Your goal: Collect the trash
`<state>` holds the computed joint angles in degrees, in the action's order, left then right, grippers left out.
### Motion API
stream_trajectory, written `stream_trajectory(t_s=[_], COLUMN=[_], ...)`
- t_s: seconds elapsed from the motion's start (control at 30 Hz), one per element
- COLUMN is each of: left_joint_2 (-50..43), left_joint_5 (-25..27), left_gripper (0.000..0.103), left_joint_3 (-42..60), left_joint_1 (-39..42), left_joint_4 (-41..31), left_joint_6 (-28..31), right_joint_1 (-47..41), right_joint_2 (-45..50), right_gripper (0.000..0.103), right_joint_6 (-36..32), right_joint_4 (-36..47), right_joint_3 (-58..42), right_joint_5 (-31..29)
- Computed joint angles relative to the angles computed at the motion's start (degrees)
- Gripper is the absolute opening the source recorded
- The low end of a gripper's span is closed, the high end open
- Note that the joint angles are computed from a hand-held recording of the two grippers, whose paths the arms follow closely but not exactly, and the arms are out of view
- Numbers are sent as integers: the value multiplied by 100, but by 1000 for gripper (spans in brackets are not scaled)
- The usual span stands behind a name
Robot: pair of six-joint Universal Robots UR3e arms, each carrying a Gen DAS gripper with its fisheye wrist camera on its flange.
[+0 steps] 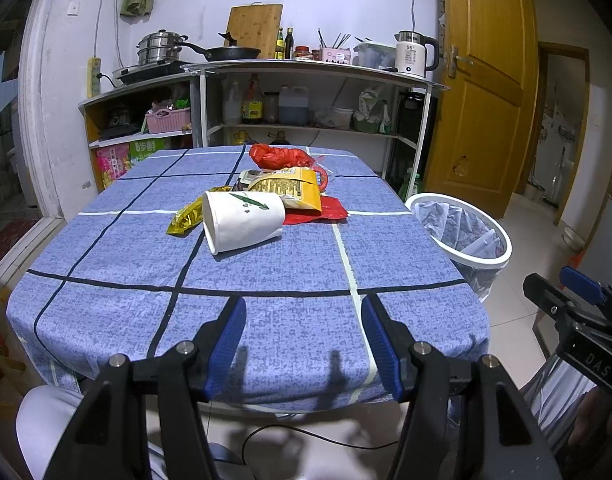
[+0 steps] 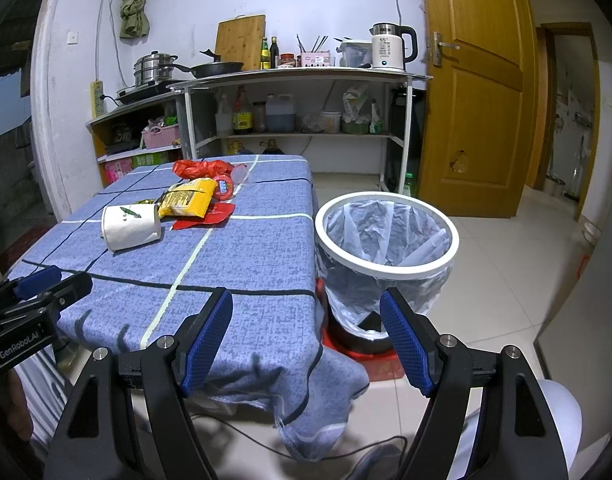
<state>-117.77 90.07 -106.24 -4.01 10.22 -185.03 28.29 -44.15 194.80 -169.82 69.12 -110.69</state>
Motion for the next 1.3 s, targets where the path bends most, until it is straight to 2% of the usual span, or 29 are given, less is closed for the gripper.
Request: stream_trajectory(t_s=[1.3], left_joint_2=[-91], left_joint_5=[-42], left_gripper=[62], left_joint_3=[38], left_joint_1=[-1], left_joint_4=[-19], left_joint_6=[4], right_joint_1=[-34], right_joint_2=[106], right_gripper=[76], right_joint_6=[34], right_joint_4=[33], right_joint_3=[-70], right_joint_5=[74])
